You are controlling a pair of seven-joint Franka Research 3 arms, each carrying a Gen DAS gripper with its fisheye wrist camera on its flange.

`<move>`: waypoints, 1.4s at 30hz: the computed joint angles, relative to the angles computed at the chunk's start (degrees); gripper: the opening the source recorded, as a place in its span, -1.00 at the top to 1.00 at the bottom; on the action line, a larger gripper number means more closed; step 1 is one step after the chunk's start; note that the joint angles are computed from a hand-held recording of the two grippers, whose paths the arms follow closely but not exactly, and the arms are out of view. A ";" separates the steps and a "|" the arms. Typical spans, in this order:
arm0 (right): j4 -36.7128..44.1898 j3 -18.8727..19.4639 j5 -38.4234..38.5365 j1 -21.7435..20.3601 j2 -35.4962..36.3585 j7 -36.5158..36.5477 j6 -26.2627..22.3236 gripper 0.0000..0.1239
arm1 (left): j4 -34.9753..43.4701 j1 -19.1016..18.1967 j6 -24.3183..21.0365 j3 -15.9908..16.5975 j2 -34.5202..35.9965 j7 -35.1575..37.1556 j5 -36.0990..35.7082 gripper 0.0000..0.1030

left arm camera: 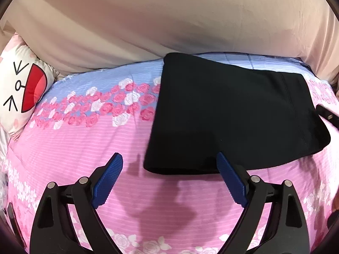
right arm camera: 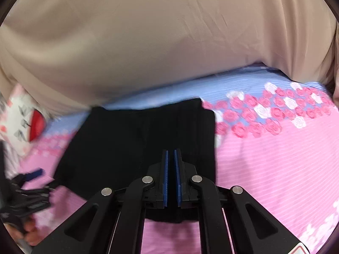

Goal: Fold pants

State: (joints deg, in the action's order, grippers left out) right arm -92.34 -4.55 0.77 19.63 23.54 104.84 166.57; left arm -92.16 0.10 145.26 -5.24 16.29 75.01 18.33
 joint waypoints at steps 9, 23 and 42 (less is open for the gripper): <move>-9.94 2.47 5.60 -4.03 -7.10 -1.99 4.22 0.63 | -2.49 1.35 0.96 -0.06 -1.43 -2.61 -2.06 -0.86; -7.18 -2.61 -13.11 -0.69 -3.76 9.16 -2.79 0.51 | -2.49 1.87 2.48 -0.77 -0.04 0.53 -9.26 -0.86; -6.63 3.46 -0.44 -3.65 -4.44 1.21 -0.81 0.75 | -6.92 -0.21 4.47 0.45 -3.89 -7.41 2.40 -0.87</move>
